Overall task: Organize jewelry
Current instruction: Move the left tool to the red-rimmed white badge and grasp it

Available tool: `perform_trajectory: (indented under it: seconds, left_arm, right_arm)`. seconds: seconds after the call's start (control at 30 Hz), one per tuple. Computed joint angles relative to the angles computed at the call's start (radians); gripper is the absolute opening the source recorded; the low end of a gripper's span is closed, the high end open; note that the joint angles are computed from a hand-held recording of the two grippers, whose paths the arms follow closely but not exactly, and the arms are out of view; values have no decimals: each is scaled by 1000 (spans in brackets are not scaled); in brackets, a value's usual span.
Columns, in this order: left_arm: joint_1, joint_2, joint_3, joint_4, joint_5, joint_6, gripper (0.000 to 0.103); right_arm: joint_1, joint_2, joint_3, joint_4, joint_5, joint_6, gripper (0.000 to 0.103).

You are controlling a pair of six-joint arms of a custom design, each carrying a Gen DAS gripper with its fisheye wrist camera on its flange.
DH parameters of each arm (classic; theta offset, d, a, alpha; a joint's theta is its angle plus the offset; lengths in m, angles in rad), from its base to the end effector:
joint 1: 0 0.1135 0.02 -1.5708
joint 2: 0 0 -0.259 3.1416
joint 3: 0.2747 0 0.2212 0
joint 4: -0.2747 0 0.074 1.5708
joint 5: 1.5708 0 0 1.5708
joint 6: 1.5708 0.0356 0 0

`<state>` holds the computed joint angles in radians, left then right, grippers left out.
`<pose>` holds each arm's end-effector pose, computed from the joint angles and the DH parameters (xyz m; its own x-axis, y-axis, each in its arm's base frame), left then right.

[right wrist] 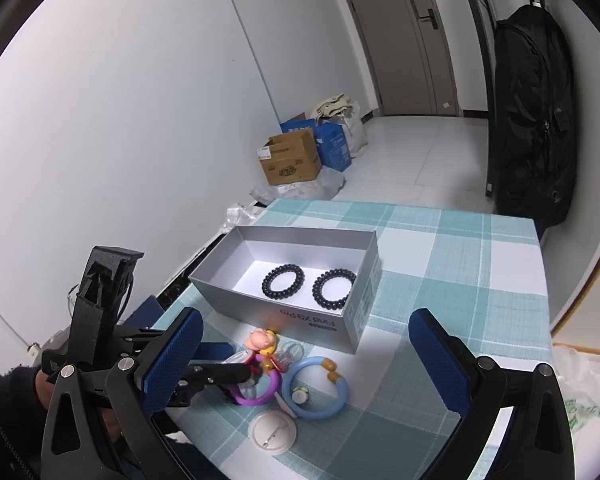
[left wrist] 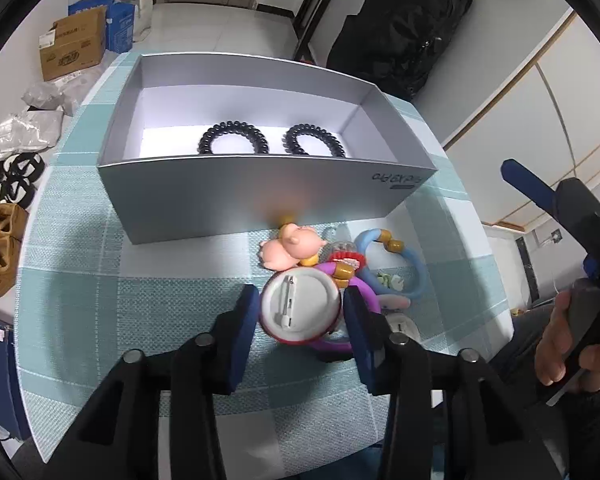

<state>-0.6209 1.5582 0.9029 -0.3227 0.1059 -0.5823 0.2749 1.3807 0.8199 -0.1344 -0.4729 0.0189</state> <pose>0.2282 -0.1678 0.1996 -0.9080 -0.0229 -0.4184 0.1523 0.9122 -0.3805 0.2501 0.0874 0.2377 -0.6273 -0.1594 -0.7623 -0.5665 0.7650 0.3062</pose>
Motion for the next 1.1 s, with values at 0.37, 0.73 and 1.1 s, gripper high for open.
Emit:
perform_trajectory:
  seconds: [0.37, 0.73, 1.1]
  left_arm:
    - [16, -9, -2, -5, 26, 7, 31]
    - [15, -34, -5, -26, 16, 23, 21]
    - [80, -133, -68, 44, 110, -17, 20]
  right_arm:
    - [-17, 9, 3, -1, -9, 11, 103]
    - [-15, 17, -5, -17, 5, 13, 103]
    - [-11, 20, -19, -77, 41, 32, 103]
